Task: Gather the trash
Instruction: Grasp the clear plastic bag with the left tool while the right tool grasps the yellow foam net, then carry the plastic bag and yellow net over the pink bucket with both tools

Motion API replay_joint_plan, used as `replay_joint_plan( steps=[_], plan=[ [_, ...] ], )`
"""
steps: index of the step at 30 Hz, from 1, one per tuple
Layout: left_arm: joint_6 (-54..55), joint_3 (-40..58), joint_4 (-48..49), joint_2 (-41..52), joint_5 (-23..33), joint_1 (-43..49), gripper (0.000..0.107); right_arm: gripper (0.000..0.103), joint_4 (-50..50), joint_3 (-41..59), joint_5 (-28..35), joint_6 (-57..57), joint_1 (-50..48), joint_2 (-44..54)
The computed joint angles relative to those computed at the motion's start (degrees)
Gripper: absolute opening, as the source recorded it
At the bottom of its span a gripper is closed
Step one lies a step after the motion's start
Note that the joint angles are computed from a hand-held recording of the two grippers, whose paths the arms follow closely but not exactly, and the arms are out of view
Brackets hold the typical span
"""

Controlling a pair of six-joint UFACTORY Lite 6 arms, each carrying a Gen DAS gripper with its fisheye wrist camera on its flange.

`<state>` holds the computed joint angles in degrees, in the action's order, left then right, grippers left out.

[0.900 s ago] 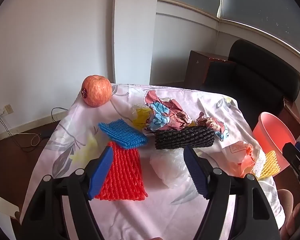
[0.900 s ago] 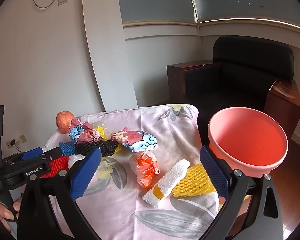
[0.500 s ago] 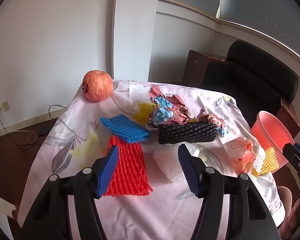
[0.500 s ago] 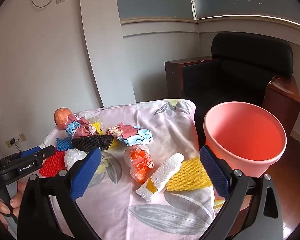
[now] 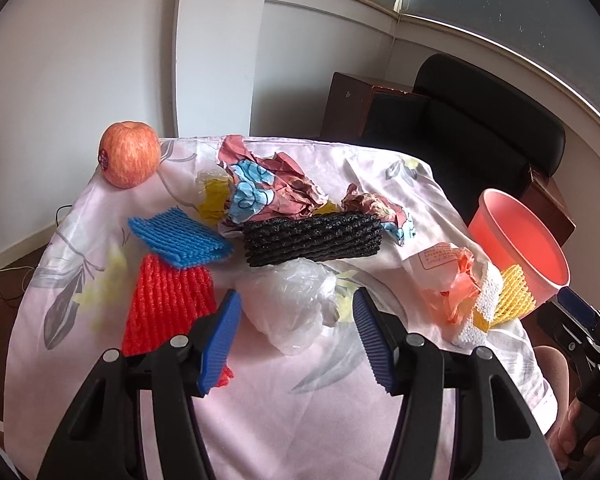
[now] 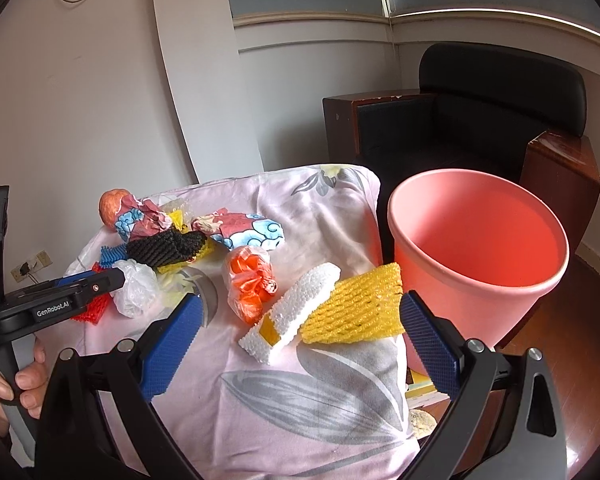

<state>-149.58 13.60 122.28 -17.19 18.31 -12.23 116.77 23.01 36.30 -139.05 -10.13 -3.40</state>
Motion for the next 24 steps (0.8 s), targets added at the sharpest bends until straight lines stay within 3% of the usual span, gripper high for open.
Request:
replay_joint_plan(
  steps=[5, 8, 11, 17, 20, 24],
  plan=[
    [-8.89, 2.97, 9.36, 7.45, -0.83, 2.14, 0.034, 0.093, -4.93, 2.48, 0.96, 2.8, -3.05, 4.06],
    [-14.68, 1.84, 16.05, 6.23, -0.97, 3.89, 0.025, 0.09, -8.7, 5.49, 1.62, 6.28, -5.41, 7.29],
    [-17.6, 0.3, 20.12, 2.96, -2.03, 5.14, 0.021, 0.09, -11.42, 9.34, 2.04, 9.47, -8.1, 11.59],
    [-19.65, -1.2, 21.56, -1.68, -4.57, 5.68, 0.021, 0.074, -15.43, 16.34, 0.44, 14.18, -9.22, 19.47],
    [-19.89, -1.03, 20.73, -1.82, -5.16, 5.38, 0.021, 0.062, -17.44, 18.58, 0.23, 16.48, -8.54, 22.44],
    [-7.99, -0.39, 8.15, -2.51, -4.97, 3.83, 0.021, 0.033, -19.92, 19.75, 0.65, 18.41, -7.62, 24.0]
  ],
)
